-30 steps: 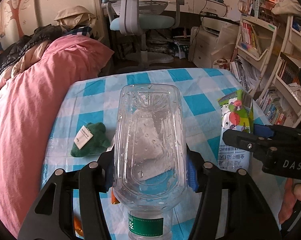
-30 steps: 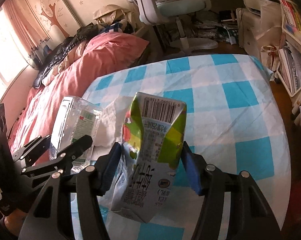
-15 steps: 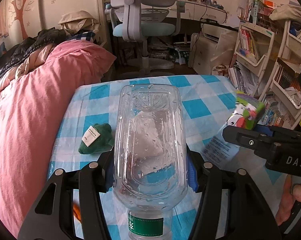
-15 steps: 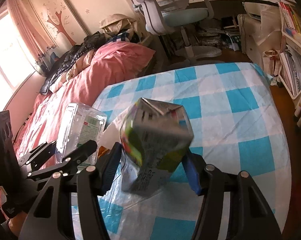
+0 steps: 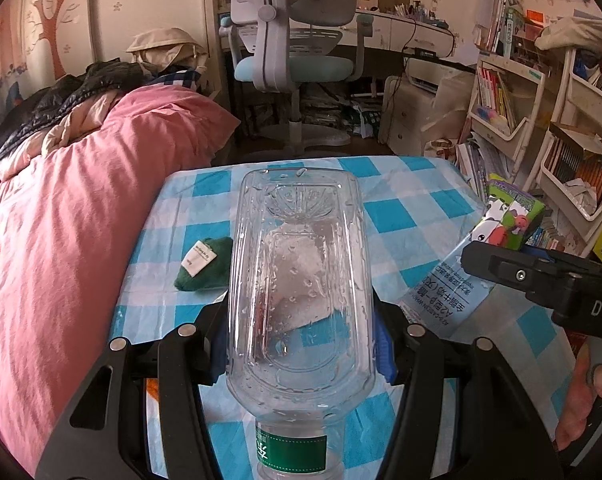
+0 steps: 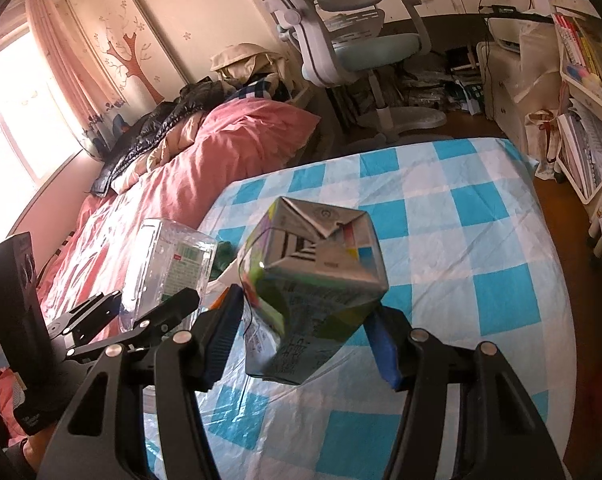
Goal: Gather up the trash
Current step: 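Lift the bottle with the left gripper while the right gripper lifts the carton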
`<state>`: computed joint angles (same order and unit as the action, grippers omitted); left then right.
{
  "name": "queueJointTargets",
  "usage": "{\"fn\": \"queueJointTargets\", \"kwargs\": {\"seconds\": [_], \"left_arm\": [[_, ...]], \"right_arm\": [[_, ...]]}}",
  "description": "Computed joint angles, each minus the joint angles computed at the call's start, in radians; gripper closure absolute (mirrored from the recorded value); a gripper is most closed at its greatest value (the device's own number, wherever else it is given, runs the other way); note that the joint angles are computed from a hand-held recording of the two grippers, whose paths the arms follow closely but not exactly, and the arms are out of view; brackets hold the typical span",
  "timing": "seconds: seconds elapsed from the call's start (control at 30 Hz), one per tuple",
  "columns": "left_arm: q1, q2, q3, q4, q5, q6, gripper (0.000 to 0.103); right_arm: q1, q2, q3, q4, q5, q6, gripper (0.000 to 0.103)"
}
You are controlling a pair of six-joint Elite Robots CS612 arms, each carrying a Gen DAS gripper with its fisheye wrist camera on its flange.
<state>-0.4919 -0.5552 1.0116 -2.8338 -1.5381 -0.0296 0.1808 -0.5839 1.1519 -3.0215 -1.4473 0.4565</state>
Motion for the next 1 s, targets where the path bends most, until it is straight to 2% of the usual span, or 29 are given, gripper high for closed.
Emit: {"fn": "queueJointTargets", "kwargs": {"seconds": [0.47, 1.0], "left_arm": [[0.015, -0.036, 0.069, -0.078, -0.021, -0.055, 0.049], [0.025, -0.100, 0.193, -0.151, 0.001, -0.094, 0.049]], "right_arm": [[0.009, -0.007, 0.019, -0.054, 0.001, 0.002, 0.045], [0.018, -0.034, 0.066, -0.098, -0.010, -0.008, 0.045]]}}
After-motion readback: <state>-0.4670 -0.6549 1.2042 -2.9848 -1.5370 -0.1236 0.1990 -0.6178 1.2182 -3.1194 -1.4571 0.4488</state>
